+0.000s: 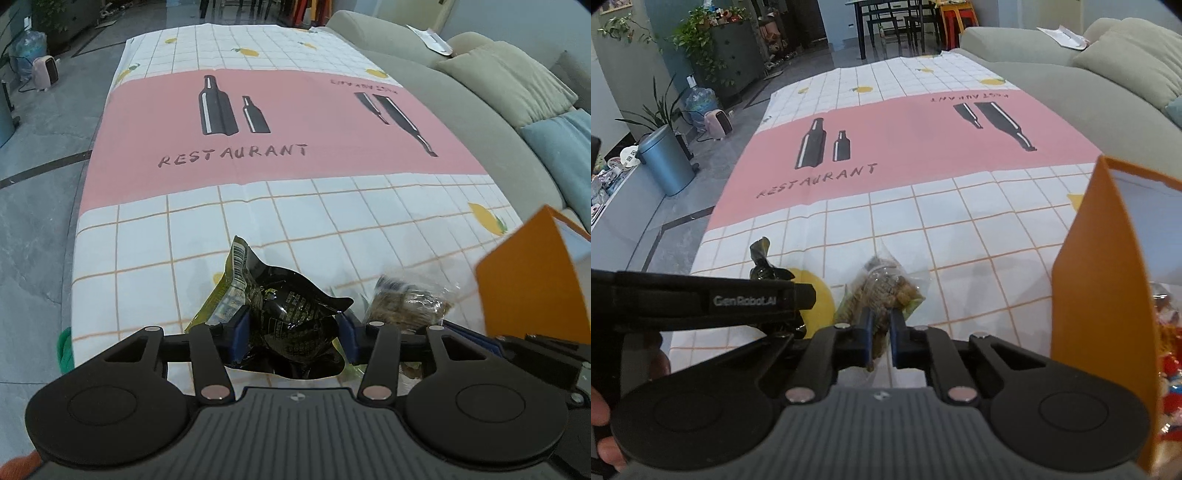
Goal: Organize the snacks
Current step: 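Grasp the dark green bag with the left tool while the right grasps the clear nut bag, then lift both bags and carry them over the orange box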
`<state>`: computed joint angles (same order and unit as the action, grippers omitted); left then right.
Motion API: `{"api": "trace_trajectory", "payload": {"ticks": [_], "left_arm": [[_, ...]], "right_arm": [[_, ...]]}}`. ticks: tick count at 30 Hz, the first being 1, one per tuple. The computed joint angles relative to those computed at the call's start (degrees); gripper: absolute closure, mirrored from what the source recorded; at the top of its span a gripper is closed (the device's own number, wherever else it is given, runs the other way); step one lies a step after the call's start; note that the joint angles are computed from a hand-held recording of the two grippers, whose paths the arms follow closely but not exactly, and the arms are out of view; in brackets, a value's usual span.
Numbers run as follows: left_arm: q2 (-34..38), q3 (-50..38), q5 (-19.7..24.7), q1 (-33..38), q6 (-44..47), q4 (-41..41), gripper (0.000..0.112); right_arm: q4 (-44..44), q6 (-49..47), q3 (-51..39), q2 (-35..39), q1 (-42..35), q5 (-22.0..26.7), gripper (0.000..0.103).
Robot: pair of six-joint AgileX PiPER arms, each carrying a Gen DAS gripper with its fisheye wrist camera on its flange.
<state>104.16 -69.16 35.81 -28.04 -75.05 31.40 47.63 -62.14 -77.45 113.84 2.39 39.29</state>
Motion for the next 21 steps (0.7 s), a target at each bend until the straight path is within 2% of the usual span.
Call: {"api": "trace_trajectory", "payload": {"ticks": [4, 8, 11, 15, 17, 18, 19, 21], "left_arm": [[-1.71, -0.62, 3.51, -2.52, 1.77, -3.04, 0.057], [-2.15, -1.82, 8.58, -5.43, 4.50, -6.87, 0.057], [-3.03, 0.28, 8.59, -7.12, 3.58, -8.23, 0.057], [-4.17, 2.43, 9.48, -8.35, 1.12, -7.99, 0.057], [-5.26, 3.46, 9.58, -8.80, -0.27, -6.99, 0.057], [-5.69, 3.80, 9.64, -8.96, -0.84, -6.52, 0.057], [-6.00, 4.09, 9.72, -9.09, -1.39, -6.09, 0.057], [-6.50, 4.79, 9.63, -9.13, -2.42, -5.55, 0.057]], "right_arm": [[-1.89, 0.17, 1.42, -2.35, -1.23, 2.53, 0.101], [-3.29, 0.49, 3.95, -4.59, -4.02, 8.72, 0.102], [-1.99, -3.37, 10.20, -7.77, -5.25, 7.02, 0.101], [0.92, -7.33, 14.55, -8.82, -6.08, 4.61, 0.086], [3.02, -8.44, 17.18, -9.25, -5.60, 1.11, 0.070], [4.12, -8.84, 17.92, -9.24, -5.51, 0.15, 0.056], [6.05, -9.90, 19.00, -9.24, -5.38, -0.99, 0.051], [9.37, -12.20, 19.93, -8.91, -4.89, -2.27, 0.051]]}}
